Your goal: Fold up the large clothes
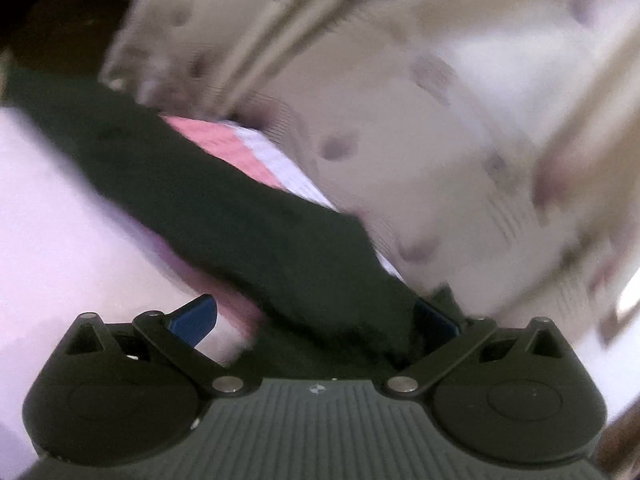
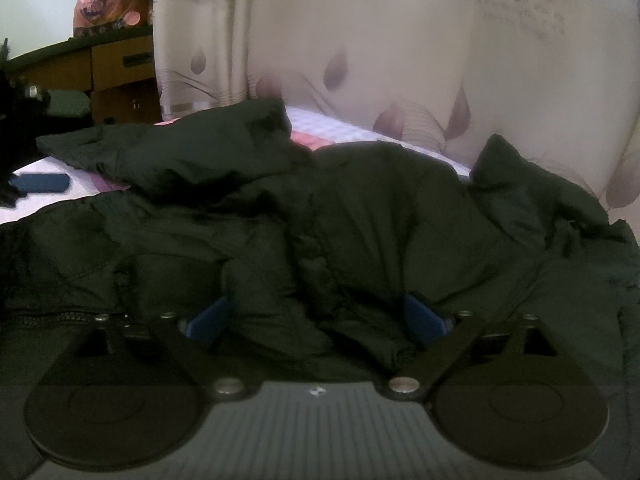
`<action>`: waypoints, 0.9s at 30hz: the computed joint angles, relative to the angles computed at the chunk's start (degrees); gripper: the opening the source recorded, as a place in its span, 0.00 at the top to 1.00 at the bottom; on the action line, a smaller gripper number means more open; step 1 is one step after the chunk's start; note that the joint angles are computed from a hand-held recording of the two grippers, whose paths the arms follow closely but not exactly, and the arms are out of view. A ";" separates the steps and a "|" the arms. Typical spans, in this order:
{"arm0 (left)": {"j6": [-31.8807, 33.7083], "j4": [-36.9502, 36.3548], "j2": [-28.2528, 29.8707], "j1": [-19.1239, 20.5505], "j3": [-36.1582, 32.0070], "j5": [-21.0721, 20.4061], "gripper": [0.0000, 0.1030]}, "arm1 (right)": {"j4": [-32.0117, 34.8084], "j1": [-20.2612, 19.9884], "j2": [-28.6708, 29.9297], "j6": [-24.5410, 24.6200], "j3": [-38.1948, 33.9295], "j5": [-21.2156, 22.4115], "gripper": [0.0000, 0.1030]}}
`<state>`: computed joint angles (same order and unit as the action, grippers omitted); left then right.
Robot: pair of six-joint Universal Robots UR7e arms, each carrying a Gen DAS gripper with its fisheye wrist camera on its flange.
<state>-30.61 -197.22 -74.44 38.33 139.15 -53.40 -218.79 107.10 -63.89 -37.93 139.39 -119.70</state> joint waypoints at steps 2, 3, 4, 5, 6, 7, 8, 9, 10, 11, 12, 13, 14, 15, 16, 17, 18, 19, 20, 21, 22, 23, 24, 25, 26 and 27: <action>-3.55 6.92 -3.59 3.03 -1.99 1.26 0.02 | -0.43 0.05 0.23 -0.21 -0.04 -0.13 0.06; -5.18 8.11 -5.06 5.06 -2.74 0.50 0.04 | -0.57 0.05 0.31 -0.25 -0.06 -0.15 0.06; -6.47 7.88 -6.17 7.10 -3.36 -0.25 0.08 | -0.74 0.06 0.36 -0.30 -0.05 -0.17 0.06; -7.18 7.92 -6.92 8.44 -4.00 0.40 0.09 | -1.01 0.10 0.44 -0.43 -0.01 -0.20 0.06; -7.47 8.52 -7.62 9.46 -4.70 1.92 0.09 | -1.28 0.14 0.54 -0.57 0.00 -0.27 0.06; -7.01 8.97 -8.18 10.70 -5.57 3.12 0.09 | -1.51 0.19 0.64 -0.72 0.02 -0.36 0.06; -6.61 9.75 -8.53 11.83 -6.43 3.13 0.09 | -1.85 0.26 0.84 -0.92 -0.01 -0.50 0.06; -6.76 11.63 -9.20 13.29 -7.42 2.29 0.09 | -2.11 0.32 1.02 -1.08 -0.07 -0.63 0.06; -7.66 13.55 -9.63 14.99 -8.53 0.49 0.10 | -2.41 0.39 1.20 -1.30 -0.10 -0.76 0.06; -8.61 14.63 -9.71 16.47 -9.46 -1.50 0.12 | -2.61 0.44 1.32 -1.46 -0.14 -0.85 0.06; -9.05 15.35 -9.51 17.93 -10.44 -3.45 0.14 | -2.77 0.45 1.40 -1.63 -0.18 -0.94 0.06; -8.44 15.77 -9.21 18.77 -11.37 -4.52 0.17 | -3.04 0.51 1.56 -1.82 -0.21 -1.06 0.06; -7.39 16.12 -8.69 19.54 -12.44 -5.67 0.21 | -3.30 0.53 1.68 -2.01 -0.23 -1.13 0.06; -6.92 16.72 -8.51 20.36 -13.19 -6.74 0.23 | -3.76 0.65 1.95 -2.28 -0.29 -1.40 0.06; -6.85 17.59 -7.96 21.04 -14.19 -7.84 0.33 | -4.23 0.79 2.24 -2.56 -0.34 -1.66 0.05; -7.05 19.26 -7.34 21.69 -15.34 -8.51 0.54 | -4.83 0.92 2.56 -2.98 -0.37 -1.87 0.05; -7.20 20.93 -6.70 22.81 -16.36 -9.29 0.70 | -5.11 1.01 2.76 -3.11 -0.43 -2.02 0.05; -8.07 22.23 -6.12 23.88 -17.04 -10.13 0.97 | -5.20 1.04 2.81 -3.17 -0.44 -2.06 0.05; -8.08 21.14 -5.51 25.10 -16.99 -11.44 0.96 | -5.17 1.04 2.81 -3.11 -0.45 -2.06 0.05; -6.76 17.64 -4.96 25.79 -16.30 -12.73 0.96 | -5.16 1.04 2.80 -3.03 -0.46 -2.06 0.05; -4.88 15.15 -4.37 25.54 -15.81 -12.00 0.97 | -5.23 1.07 2.85 -3.05 -0.46 -2.09 0.05; -3.12 13.80 -3.95 24.82 -15.52 -10.60 0.98 | -5.23 1.07 2.85 -3.05 -0.46 -2.09 0.05; -1.42 12.13 -3.53 23.85 -15.20 -9.27 0.98 | -5.39 1.07 2.91 -3.19 -0.46 -2.12 0.05; 0.24 9.86 -3.32 22.62 -14.63 -8.24 0.98 | -5.31 1.01 2.84 -3.12 -0.45 -2.03 0.05; 1.64 7.92 -3.19 21.38 -14.30 -7.54 0.98 | -5.11 0.94 2.70 -2.88 -0.41 -1.87 0.05; 3.06 6.39 -3.19 19.91 -14.10 -6.71 0.98 | -5.02 0.84 2.58 -2.63 -0.40 -1.74 0.05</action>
<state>-27.55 -190.83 -77.63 58.25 125.05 -60.11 -223.81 107.95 -61.31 -40.56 138.99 -121.44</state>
